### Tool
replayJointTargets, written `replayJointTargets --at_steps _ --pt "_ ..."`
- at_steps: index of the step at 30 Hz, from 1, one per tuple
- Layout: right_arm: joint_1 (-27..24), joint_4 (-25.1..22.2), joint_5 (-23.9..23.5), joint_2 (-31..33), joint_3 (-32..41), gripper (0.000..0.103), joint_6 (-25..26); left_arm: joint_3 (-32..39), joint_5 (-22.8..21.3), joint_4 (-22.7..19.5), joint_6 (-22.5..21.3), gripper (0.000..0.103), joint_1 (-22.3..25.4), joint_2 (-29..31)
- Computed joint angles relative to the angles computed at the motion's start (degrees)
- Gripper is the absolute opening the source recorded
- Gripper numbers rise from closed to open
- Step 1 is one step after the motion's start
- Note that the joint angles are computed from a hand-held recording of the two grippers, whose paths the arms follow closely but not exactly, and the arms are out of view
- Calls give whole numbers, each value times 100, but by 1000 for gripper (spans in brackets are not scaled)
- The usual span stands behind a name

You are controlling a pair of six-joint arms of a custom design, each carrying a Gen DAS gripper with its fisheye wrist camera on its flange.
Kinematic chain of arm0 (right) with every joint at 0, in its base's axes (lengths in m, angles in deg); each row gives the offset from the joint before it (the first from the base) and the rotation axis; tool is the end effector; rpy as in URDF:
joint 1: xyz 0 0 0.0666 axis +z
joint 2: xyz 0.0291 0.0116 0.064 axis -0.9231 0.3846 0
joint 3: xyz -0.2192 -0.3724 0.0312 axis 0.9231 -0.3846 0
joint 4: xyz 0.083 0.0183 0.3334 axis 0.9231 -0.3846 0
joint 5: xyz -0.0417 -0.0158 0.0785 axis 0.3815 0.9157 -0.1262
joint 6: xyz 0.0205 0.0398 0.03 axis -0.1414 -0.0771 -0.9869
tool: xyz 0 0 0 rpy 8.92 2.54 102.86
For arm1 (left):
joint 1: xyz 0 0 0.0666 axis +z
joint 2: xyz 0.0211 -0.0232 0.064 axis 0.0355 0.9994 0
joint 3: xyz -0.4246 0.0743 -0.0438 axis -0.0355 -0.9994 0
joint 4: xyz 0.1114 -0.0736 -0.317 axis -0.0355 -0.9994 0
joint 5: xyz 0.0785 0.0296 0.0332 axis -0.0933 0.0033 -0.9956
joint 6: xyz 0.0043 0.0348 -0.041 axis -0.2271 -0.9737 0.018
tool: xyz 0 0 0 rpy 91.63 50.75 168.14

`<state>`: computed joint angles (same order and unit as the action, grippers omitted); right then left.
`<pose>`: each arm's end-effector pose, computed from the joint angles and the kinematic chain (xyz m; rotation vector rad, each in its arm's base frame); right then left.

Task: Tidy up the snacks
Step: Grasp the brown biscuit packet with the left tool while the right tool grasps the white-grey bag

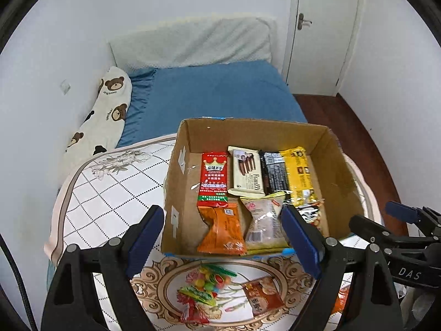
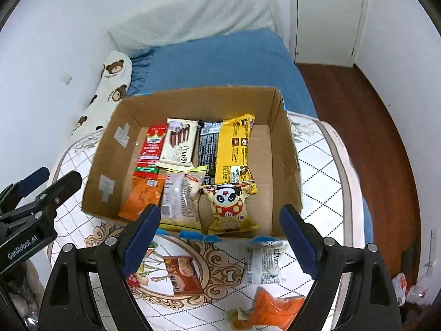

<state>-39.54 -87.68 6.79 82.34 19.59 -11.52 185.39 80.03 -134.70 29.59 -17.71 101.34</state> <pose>0.3183 0.1588 0.5676 0.5111 2.6518 0.0882 0.4241 -0.1535 0.5473 0.5416 2.4951 -0.1300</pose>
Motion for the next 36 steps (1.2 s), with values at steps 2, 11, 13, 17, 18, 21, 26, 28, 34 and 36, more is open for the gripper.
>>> replayJointTargets --at_steps 2,11,13,17,18,21,26,28,34,36 --pt "156 -82 164 -69 93 90 -76 -56 67 -9 39 87 -8 -147" --pt "693 -268 641 -328 352 90 -394 -373 -115 117 147 87 -143 -674" --pt "743 -241 635 -413 276 90 -444 -443 -201 112 191 87 -183 -735" --pt "658 2 325 -636 -138 90 -497 -644 -336 6 366 87 -206 -781" --pt "643 41 247 -698 -280 90 -525 -729 -391 -32 436 87 -211 -782" --pt "543 249 -94 -962 -929 89 -655 -1034 -470 -183 628 87 -217 -751" --pt "-53 901 -1095 -1598 -2404 67 -763 -1653 -312 -522 972 87 -353 -419" --pt "-404 1061 -1358 -1762 -2803 67 -729 -1912 -262 -573 1145 87 -450 -185" --pt "-1340 1476 -2069 -1583 -3486 70 -10 -2332 -85 -544 1561 87 -623 513" --pt "-1295 1574 -2107 -1366 -3523 70 104 -2384 88 -527 1715 87 -626 734"
